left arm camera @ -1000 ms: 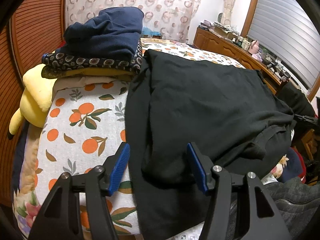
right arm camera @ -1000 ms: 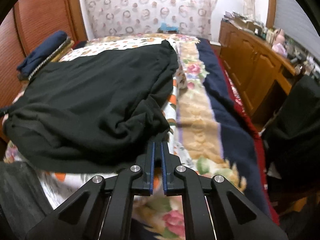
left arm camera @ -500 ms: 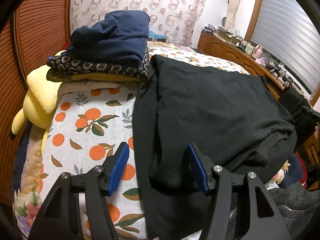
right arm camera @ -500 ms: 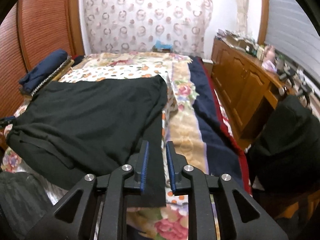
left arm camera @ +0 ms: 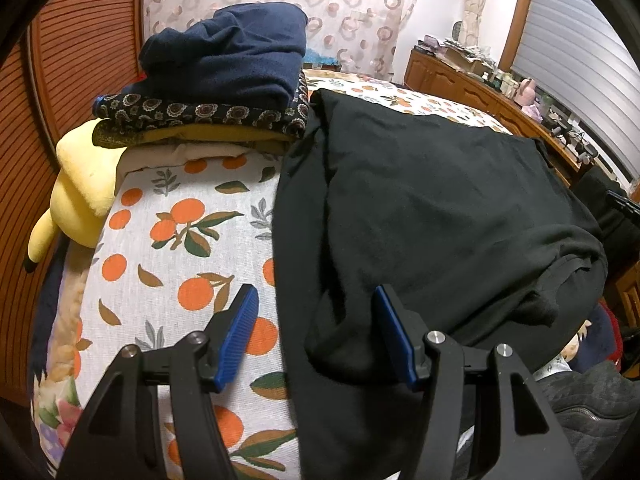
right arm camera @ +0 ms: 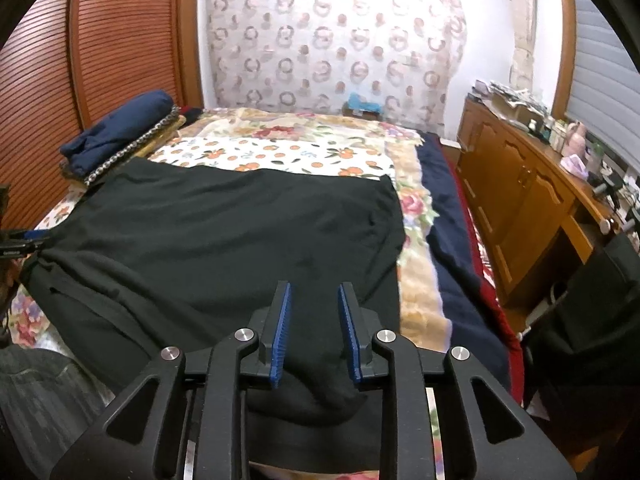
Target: Fold small clothes
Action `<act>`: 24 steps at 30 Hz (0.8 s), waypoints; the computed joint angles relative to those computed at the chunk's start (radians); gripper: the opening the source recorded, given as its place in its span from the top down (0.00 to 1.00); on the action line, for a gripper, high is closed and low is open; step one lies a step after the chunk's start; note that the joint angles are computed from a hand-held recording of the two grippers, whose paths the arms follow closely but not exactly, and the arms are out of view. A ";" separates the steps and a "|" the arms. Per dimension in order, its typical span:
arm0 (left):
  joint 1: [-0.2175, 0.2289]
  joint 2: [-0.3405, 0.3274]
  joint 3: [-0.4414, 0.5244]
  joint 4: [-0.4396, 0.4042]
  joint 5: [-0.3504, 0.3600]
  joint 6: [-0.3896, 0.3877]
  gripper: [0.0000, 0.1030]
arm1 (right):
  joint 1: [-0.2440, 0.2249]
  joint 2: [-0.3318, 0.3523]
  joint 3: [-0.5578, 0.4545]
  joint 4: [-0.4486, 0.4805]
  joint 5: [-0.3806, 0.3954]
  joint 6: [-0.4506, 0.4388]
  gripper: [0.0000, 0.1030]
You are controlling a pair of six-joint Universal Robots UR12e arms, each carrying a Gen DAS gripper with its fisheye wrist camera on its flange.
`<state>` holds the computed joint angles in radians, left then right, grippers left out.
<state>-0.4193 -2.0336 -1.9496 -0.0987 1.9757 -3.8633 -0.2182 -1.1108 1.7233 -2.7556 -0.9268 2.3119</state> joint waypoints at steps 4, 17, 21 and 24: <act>-0.001 -0.001 0.001 -0.007 0.007 -0.001 0.42 | 0.005 0.000 0.002 0.008 0.006 -0.004 0.64; -0.012 -0.015 0.009 0.014 0.023 0.007 0.42 | 0.042 0.020 0.018 -0.008 -0.019 -0.008 0.54; -0.008 -0.014 0.014 0.020 -0.013 0.055 0.59 | 0.056 0.035 0.016 -0.008 -0.046 -0.017 0.54; 0.004 -0.015 0.008 0.060 -0.061 0.069 0.91 | 0.062 0.045 0.018 -0.035 -0.076 -0.013 0.54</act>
<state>-0.4156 -2.0485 -1.9419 -0.0386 1.9150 -3.7940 -0.1563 -1.0660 1.7413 -2.7902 -1.0026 2.2986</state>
